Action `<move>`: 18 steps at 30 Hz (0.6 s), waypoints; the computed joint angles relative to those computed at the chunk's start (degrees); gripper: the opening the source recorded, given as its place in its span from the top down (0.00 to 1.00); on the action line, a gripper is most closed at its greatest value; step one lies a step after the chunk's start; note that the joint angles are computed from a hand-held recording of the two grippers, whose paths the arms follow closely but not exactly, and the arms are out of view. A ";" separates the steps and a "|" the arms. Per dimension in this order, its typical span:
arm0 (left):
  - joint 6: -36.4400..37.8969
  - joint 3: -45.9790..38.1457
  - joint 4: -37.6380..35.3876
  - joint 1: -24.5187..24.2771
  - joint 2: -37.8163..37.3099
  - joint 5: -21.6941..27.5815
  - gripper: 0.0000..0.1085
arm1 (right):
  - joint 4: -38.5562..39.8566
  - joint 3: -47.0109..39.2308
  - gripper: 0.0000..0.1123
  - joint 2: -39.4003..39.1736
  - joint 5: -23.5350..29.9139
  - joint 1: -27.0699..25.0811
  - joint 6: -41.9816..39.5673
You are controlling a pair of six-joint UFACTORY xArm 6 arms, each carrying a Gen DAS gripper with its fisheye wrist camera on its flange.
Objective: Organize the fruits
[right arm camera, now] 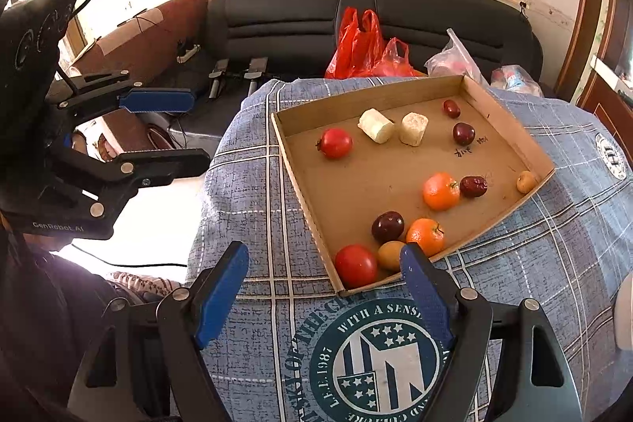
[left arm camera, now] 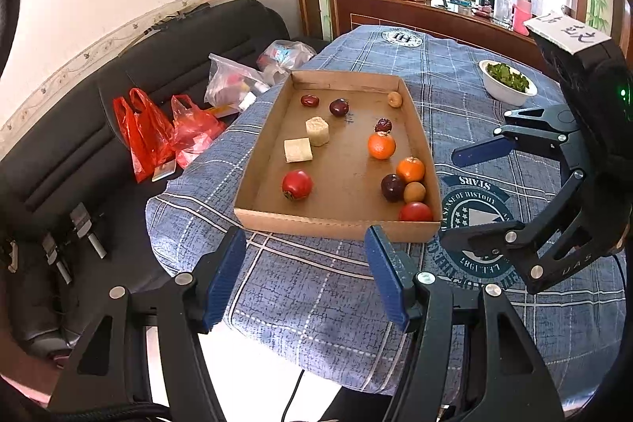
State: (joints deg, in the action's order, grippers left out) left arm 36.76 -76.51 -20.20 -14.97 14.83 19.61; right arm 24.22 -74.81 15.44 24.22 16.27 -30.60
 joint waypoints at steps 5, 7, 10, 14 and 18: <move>-0.39 0.30 0.54 0.19 -0.21 -0.29 0.43 | -0.43 -0.04 0.28 -0.10 -0.11 0.12 0.40; -0.49 0.23 0.84 0.19 -0.17 -0.15 0.43 | -0.09 -0.13 0.28 -0.09 -0.14 0.14 0.07; -0.67 0.22 1.14 0.20 -0.17 -0.09 0.43 | 0.15 -0.23 0.28 0.01 -0.10 0.16 -0.26; -1.10 0.23 1.65 0.20 -0.17 -0.06 0.43 | 0.22 -0.33 0.28 0.01 0.12 0.15 -0.24; -1.39 -0.03 2.10 0.32 0.00 0.21 0.43 | -0.20 -0.47 0.28 0.11 0.42 0.03 0.02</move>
State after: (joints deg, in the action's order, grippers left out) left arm 35.37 -76.54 -18.10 -14.66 14.83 19.82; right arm 24.03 -75.28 15.56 24.64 16.30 -30.58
